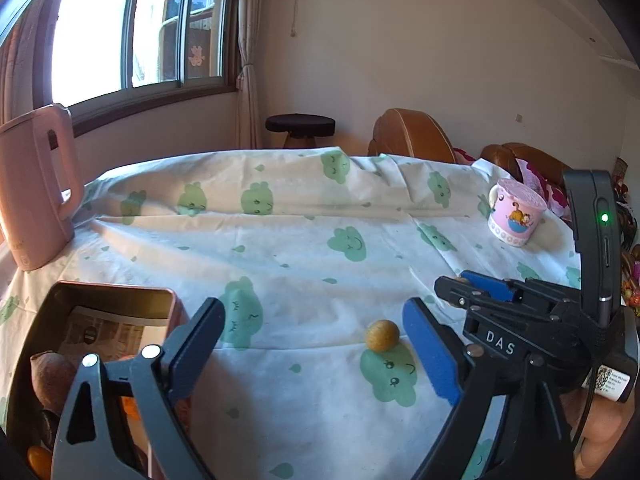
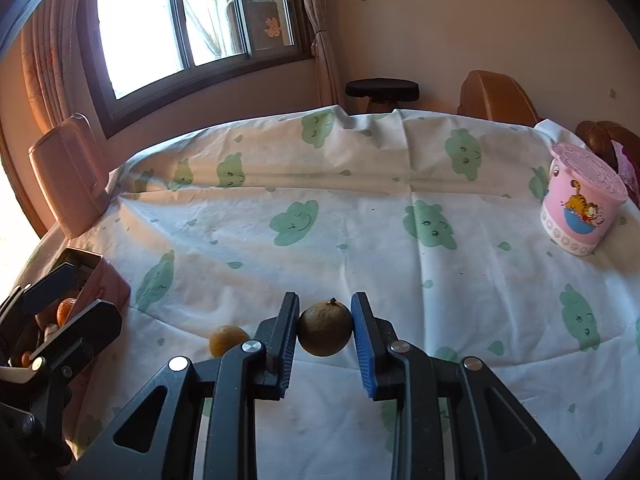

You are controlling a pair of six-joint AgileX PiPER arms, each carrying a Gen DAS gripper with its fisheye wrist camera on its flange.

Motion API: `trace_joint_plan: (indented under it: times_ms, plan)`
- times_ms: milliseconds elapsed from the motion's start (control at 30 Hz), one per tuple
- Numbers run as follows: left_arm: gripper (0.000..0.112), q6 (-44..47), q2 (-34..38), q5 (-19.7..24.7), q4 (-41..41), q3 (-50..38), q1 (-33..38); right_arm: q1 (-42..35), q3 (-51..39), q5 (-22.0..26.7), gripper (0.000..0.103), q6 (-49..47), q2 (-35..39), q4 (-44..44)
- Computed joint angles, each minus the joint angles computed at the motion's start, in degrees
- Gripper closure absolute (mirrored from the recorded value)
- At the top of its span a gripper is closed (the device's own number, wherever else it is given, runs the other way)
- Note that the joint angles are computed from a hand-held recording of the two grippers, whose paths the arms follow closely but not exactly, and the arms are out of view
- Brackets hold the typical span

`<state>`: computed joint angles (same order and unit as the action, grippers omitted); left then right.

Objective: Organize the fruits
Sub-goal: 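Close the left tool on the small golden fruit while the right tool holds the brown fruit, then carry the golden fruit toward the tin with the left tool while the right tool carries the brown fruit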

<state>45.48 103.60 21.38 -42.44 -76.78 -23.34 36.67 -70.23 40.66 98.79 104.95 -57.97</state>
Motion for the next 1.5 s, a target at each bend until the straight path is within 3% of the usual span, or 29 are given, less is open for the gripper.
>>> trace_joint_plan:
  times_ms: [67,133,233,400,567,800,1500]
  plan:
    - [0.031,-2.33,1.6,2.32,2.42,-1.86,-1.22,0.22,1.45,2.17,0.075,1.16,-0.39,-0.91]
    - [0.037,-5.35,3.26,4.14,5.6,-3.87,-2.54,-0.31,4.0,1.33,0.075,3.51,-1.86,-1.87]
    - [0.041,-8.59,5.52,6.78,9.46,-6.63,-4.15,0.95,5.18,4.94,0.075,5.15,-2.74,-3.75]
    - [0.06,-13.87,9.74,11.53,15.0,-12.24,-5.55,1.51,6.8,5.31,0.075,7.1,-3.92,-5.51]
    - [0.083,-14.98,12.51,15.82,15.23,-16.03,-5.16,2.46,5.91,6.22,0.074,6.41,-3.36,-6.2]
    - [0.084,-11.44,10.61,13.78,11.6,-13.11,-4.58,3.91,7.26,5.92,0.074,8.93,-4.18,-9.81]
    - [0.084,0.07,5.09,5.16,-1.38,-4.56,-2.84,9.17,10.49,13.32,0.074,19.32,-5.68,-19.19]
